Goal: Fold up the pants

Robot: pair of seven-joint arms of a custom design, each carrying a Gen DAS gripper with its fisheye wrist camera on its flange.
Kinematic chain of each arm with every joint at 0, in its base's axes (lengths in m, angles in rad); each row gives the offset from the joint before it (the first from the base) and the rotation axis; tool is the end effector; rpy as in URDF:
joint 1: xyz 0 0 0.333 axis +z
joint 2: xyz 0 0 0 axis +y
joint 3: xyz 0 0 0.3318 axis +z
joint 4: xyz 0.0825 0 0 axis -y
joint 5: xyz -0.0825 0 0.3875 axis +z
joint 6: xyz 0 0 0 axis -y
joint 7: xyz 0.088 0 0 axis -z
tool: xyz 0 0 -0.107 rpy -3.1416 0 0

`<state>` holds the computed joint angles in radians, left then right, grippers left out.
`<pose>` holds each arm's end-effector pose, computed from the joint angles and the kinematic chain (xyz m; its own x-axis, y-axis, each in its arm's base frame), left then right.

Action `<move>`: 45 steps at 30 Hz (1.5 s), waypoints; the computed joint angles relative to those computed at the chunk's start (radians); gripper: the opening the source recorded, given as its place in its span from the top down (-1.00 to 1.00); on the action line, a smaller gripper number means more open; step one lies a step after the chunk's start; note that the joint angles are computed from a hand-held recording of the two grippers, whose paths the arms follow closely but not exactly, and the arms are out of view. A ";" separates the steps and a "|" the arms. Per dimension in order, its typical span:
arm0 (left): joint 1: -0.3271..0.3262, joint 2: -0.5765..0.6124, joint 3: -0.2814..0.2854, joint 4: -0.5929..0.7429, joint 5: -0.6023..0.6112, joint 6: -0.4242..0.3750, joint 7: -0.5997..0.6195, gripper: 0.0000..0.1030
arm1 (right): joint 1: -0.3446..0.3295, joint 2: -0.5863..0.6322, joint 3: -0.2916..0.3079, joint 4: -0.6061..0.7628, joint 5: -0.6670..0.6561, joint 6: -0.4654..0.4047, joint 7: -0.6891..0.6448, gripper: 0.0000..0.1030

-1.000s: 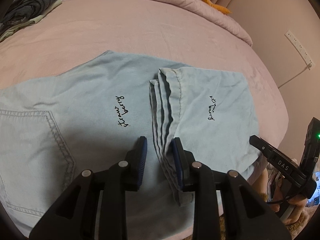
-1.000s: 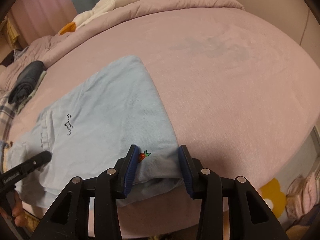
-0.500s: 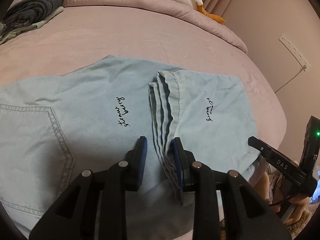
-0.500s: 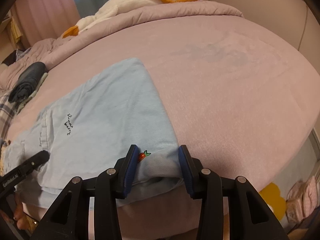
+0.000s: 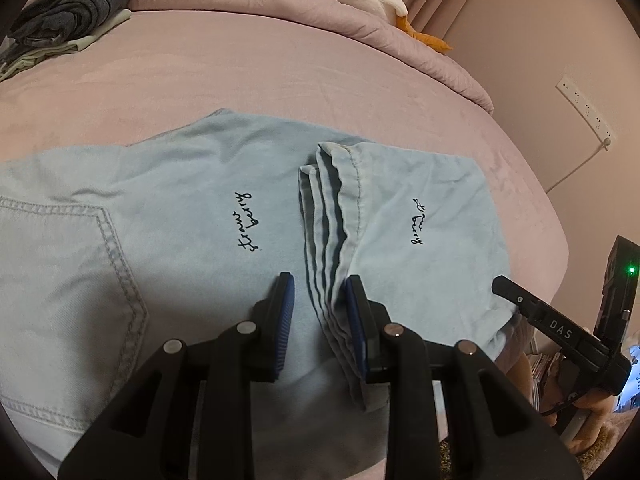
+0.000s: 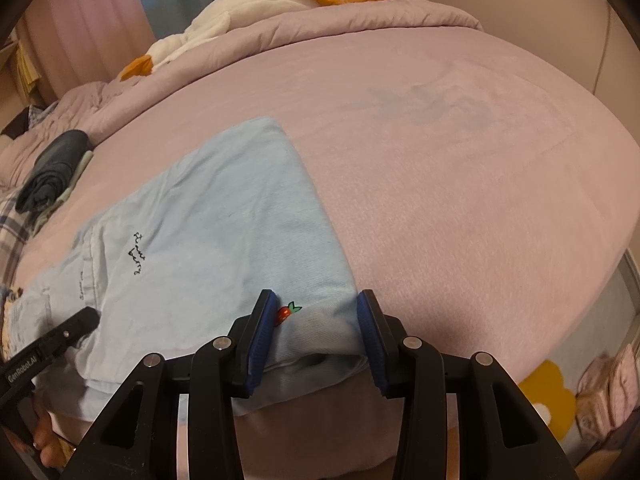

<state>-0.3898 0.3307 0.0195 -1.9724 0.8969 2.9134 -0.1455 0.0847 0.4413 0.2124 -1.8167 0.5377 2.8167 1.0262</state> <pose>0.5854 -0.2798 0.3676 0.3590 -0.8535 0.3777 -0.6669 -0.5177 -0.5359 0.6761 0.1626 0.3699 0.3799 -0.9021 -0.2049 -0.7910 -0.2020 -0.5776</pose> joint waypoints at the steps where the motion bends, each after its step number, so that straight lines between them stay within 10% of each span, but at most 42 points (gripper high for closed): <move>1: -0.003 0.000 0.001 0.001 0.003 -0.006 0.000 0.46 | 0.000 0.001 0.000 0.001 0.001 0.000 0.001 0.18; 19: -0.003 -0.086 0.050 -0.100 0.301 0.144 -0.367 0.39 | 0.044 -0.004 -0.036 -0.014 -0.087 0.041 0.106 0.15; 29: 0.052 -0.377 -0.059 -0.334 0.416 -0.129 -0.653 -0.38 | 0.091 -0.018 -0.085 -0.010 -0.204 0.030 0.241 0.06; 33: 0.081 -0.464 -0.133 -0.390 0.384 -0.286 -0.673 -0.76 | 0.013 -0.056 0.019 -0.027 -0.107 0.038 0.130 -0.32; 45: 0.203 -0.552 -0.272 -0.472 0.164 -0.406 -0.607 -0.81 | 0.008 -0.081 0.129 0.080 0.195 -0.029 -0.222 -0.58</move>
